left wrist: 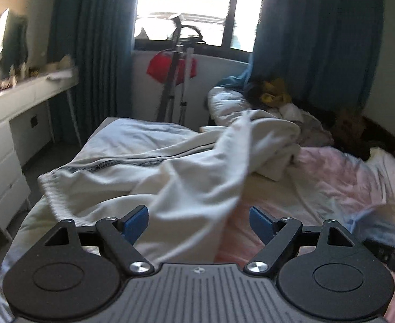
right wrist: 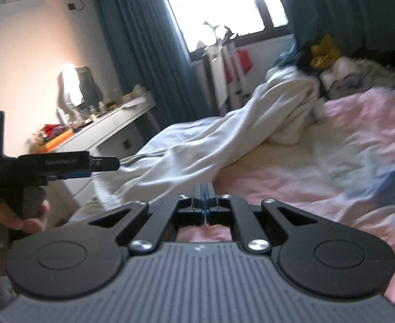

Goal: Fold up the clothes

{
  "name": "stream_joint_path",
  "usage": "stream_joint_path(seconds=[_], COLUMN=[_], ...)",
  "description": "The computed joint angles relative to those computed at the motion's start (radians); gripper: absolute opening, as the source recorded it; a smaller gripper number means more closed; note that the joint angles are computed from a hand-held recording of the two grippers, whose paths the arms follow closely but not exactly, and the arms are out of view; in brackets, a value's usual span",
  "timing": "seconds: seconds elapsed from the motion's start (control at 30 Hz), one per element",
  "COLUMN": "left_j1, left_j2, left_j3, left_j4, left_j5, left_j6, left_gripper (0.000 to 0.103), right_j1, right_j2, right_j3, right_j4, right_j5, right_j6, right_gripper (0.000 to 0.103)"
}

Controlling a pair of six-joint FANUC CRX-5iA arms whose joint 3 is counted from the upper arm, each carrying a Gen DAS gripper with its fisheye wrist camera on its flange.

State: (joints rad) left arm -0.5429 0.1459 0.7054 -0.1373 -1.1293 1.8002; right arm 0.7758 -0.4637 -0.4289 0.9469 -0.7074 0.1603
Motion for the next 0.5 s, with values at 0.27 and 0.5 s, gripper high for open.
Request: stream_joint_path(seconds=[0.27, 0.5], left_j1=[-0.122, -0.162], left_j2=[0.106, 0.194], left_j3=[0.102, 0.162], left_j4=[-0.062, -0.081], left_j5=[-0.011, -0.007], left_j6=[0.033, 0.028], left_gripper=[0.084, 0.084], right_j1=[-0.091, -0.158], right_j2=[-0.056, -0.047], right_j3=[-0.096, -0.108], right_j4=[0.089, 0.055], right_j5=[0.009, 0.043], right_j6=[-0.094, -0.063], right_gripper=[0.005, 0.005])
